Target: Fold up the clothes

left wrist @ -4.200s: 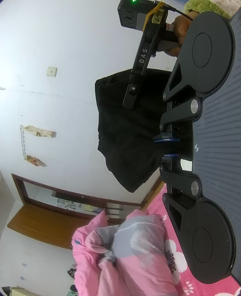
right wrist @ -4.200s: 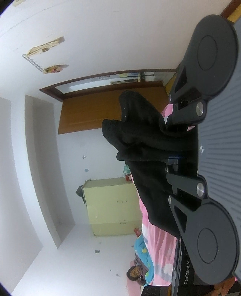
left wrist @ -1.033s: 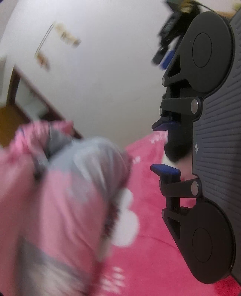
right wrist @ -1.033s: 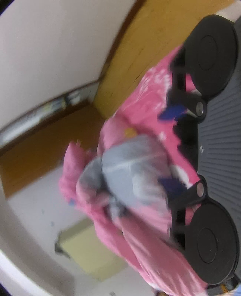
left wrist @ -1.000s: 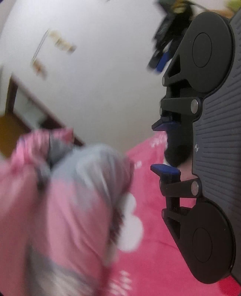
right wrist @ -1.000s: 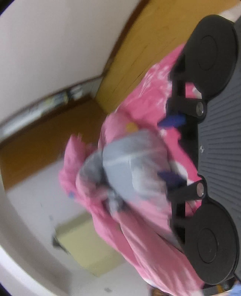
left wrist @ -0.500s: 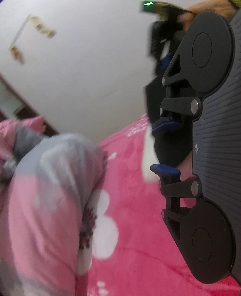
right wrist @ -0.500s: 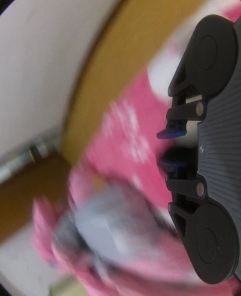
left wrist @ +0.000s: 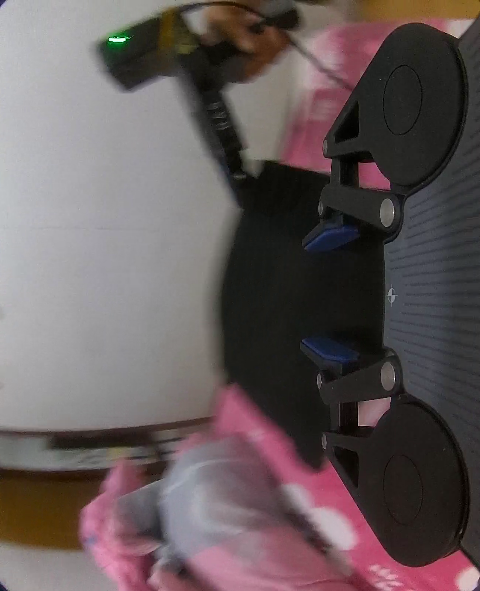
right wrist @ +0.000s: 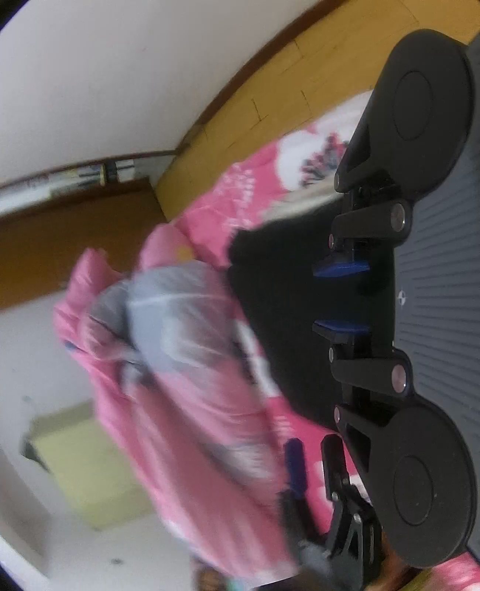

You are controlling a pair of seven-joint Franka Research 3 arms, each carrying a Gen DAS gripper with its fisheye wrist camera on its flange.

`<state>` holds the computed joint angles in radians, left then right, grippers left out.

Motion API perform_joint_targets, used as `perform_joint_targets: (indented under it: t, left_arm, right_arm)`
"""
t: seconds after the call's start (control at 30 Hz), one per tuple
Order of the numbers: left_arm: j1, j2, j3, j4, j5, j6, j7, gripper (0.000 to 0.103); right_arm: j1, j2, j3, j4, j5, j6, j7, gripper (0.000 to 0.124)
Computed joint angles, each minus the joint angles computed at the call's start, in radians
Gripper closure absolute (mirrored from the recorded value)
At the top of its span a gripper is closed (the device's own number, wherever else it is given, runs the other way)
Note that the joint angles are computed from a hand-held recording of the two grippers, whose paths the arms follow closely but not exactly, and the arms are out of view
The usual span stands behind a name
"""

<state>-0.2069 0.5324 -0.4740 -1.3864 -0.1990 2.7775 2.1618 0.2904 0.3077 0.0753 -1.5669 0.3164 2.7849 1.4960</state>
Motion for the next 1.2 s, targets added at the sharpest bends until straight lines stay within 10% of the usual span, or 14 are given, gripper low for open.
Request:
perform_joint_targets:
  t: [0.2, 0.43, 0.6, 0.73, 0.97, 1.2]
  left_arm:
    - [-0.047, -0.068, 0.107, -0.02, 0.092, -0.083, -0.185, 0.05]
    - [0.033, -0.338, 0.134, -0.183, 0.036, -0.042, -0.22, 0.047]
    - [0.05, -0.618, 0.226, -0.338, 0.007, -0.027, -0.166, 0.031]
    - [0.022, -0.817, 0.301, -0.456, 0.046, -0.031, -0.15, 0.0]
    - [-0.194, -1.051, 0.455, -0.807, -0.056, 0.024, -0.077, 0.0]
    - [-0.331, -1.074, 0.52, -1.064, -0.139, 0.249, -0.2, 0.0]
  right_arm:
    - [0.02, -0.094, -0.061, -0.201, -0.045, 0.088, 0.209, 0.1]
    - [0.049, -0.348, -0.112, -0.446, -0.425, 0.09, 0.631, 0.097]
    - [-0.03, -0.597, 0.016, -0.659, -0.536, 0.177, 0.76, 0.088]
    - [-0.068, -0.791, 0.121, -0.817, -0.495, 0.277, 0.812, 0.073]
    - [-0.192, -1.029, 0.378, -0.965, -0.379, 0.381, 0.928, 0.021]
    - [-0.399, -1.234, 0.65, -0.949, -0.311, 0.2, 1.065, 0.021]
